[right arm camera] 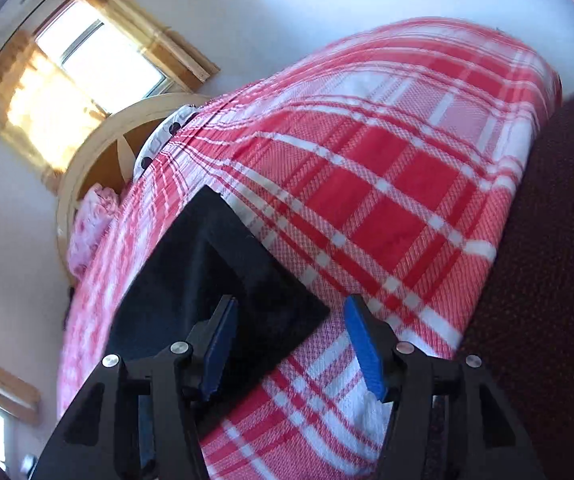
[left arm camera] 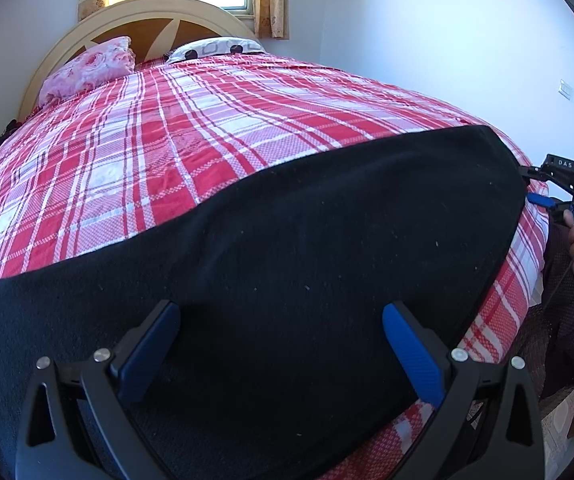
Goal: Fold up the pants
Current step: 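Lift the leg end with the right gripper and fold it over toward the waistband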
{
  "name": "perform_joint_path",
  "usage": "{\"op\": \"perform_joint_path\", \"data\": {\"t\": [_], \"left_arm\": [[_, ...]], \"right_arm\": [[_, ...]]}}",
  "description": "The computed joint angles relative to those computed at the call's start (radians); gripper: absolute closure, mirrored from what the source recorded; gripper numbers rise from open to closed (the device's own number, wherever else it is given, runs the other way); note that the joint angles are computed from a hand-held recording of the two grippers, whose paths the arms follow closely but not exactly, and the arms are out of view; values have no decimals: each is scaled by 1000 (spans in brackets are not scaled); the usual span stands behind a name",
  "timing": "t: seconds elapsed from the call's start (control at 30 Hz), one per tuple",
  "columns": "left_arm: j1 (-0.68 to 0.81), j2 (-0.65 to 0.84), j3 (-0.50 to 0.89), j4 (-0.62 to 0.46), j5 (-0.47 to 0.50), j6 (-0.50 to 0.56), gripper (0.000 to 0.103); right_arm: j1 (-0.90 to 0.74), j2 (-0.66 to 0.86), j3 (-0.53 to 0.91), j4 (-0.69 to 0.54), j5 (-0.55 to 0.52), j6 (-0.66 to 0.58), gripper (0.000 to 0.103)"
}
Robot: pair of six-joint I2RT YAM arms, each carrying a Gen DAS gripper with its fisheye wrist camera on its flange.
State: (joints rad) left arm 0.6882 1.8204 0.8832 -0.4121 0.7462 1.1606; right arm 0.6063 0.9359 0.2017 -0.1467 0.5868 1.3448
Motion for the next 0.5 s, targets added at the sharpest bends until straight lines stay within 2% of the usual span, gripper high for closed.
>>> {"op": "perform_joint_path", "data": {"t": [0.03,0.07,0.1,0.13,0.17,0.2,0.33,0.5], "left_arm": [[0,0,0,0,0,0,0],[1,0,0,0,0,1,0],[1,-2,-2,1,0,1,0],[1,2,2,0,0,2,0],[2,2,3,-2,1,3,0],[2,3,3,-3,2,3,0],[2,4,3,-3,2,4,0],[11,5,14,-26,9,11,0]], "right_arm": [[-1,13,7,9,-2,-4,44],[-13,-5,-14,60,-18,-34,49],[-26,-16,-41,134,-44,-64,62],[-56,2,-63,215,-93,-85,68],[-74,36,-61,248,-114,-89,74],[-84,56,-57,263,-116,-88,85],[-86,-19,-132,336,-116,-47,89],[-23,-6,-104,324,-38,-70,92]]}}
